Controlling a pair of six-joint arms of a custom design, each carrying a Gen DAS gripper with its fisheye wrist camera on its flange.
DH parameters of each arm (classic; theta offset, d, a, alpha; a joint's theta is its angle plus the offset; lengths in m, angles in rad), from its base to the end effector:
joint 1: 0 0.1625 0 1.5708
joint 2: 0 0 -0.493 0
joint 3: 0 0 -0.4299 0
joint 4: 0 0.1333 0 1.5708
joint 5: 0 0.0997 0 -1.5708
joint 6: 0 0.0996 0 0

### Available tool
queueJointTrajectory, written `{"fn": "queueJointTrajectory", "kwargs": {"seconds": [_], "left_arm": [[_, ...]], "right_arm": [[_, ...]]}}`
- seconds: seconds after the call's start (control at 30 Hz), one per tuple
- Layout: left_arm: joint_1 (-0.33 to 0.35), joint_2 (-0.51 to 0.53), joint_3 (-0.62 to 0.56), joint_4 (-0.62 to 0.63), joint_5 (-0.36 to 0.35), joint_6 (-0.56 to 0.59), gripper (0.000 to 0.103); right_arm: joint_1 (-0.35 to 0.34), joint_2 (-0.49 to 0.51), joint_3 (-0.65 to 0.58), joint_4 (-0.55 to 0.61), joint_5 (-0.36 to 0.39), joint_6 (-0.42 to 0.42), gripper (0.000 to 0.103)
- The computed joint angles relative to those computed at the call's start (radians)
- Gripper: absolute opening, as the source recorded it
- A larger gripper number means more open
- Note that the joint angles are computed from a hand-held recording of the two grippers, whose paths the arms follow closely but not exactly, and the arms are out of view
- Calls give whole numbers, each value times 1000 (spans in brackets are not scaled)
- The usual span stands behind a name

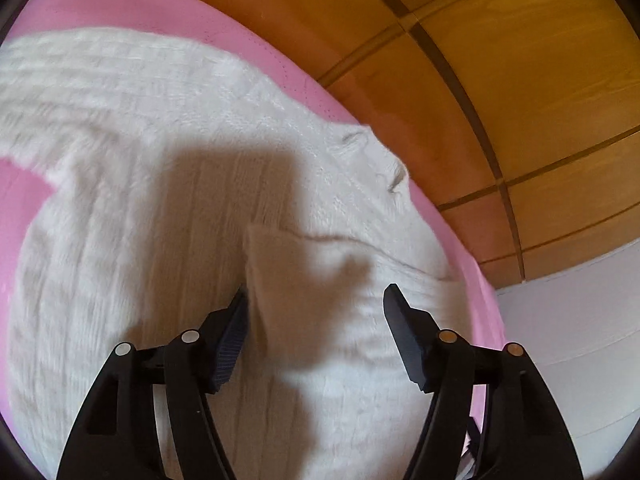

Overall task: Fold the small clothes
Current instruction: 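Grasp the other sleeve with the left gripper and fold it across the body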

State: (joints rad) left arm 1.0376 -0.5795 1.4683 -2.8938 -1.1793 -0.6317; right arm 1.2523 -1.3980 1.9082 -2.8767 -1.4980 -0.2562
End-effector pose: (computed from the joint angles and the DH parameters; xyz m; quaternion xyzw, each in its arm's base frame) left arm -0.2655 -0.7869 0.0572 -0.0890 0.9547 -0.2809 0.0424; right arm -0.0546 -0.6144 0.4399 -0.0146 -0.9213 0.3808 0.0776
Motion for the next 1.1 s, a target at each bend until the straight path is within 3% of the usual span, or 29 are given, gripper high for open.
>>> {"fn": "queueJointTrajectory", "kwargs": {"seconds": [0.03, 0.1, 0.2, 0.3, 0.4, 0.53, 0.67, 0.7, 0.77, 0.87, 0.93, 1.0, 1.1], "left_arm": [[4, 12, -28, 38, 5, 5, 39], [5, 38, -80, 106, 5, 58, 7], [-7, 60, -129, 110, 40, 142, 6], [-27, 55, -147, -18, 41, 258, 6], [-52, 49, -158, -131, 87, 402, 6], [-42, 81, -224, -16, 178, 428, 6], [-15, 107, -248, 176, 321, 306, 6], [-7, 106, -240, 208, 346, 266, 6], [7, 106, -225, 248, 401, 201, 17], [6, 104, -188, 174, 453, 258, 23], [-4, 87, -159, 176, 510, 226, 57], [-11, 62, -112, 124, 555, 199, 71], [-10, -4, -18, 80, 567, 129, 73]], "right_arm": [[11, 10, -14, 1, -14, -6, 87], [30, 32, -45, 4, -36, -20, 87], [66, 75, -104, 14, -75, -55, 87], [98, 122, -166, 17, -105, -88, 87], [124, 178, -224, 21, -134, -116, 87], [150, 264, -282, 25, -239, -134, 86], [164, 340, -313, -18, -406, -161, 83], [165, 356, -318, -37, -448, -166, 82], [162, 373, -317, -79, -471, -192, 82], [168, 386, -319, -108, -497, -215, 84], [169, 396, -319, -136, -505, -237, 85], [172, 403, -318, -157, -521, -257, 86], [184, 405, -313, -177, -543, -269, 87]]}}
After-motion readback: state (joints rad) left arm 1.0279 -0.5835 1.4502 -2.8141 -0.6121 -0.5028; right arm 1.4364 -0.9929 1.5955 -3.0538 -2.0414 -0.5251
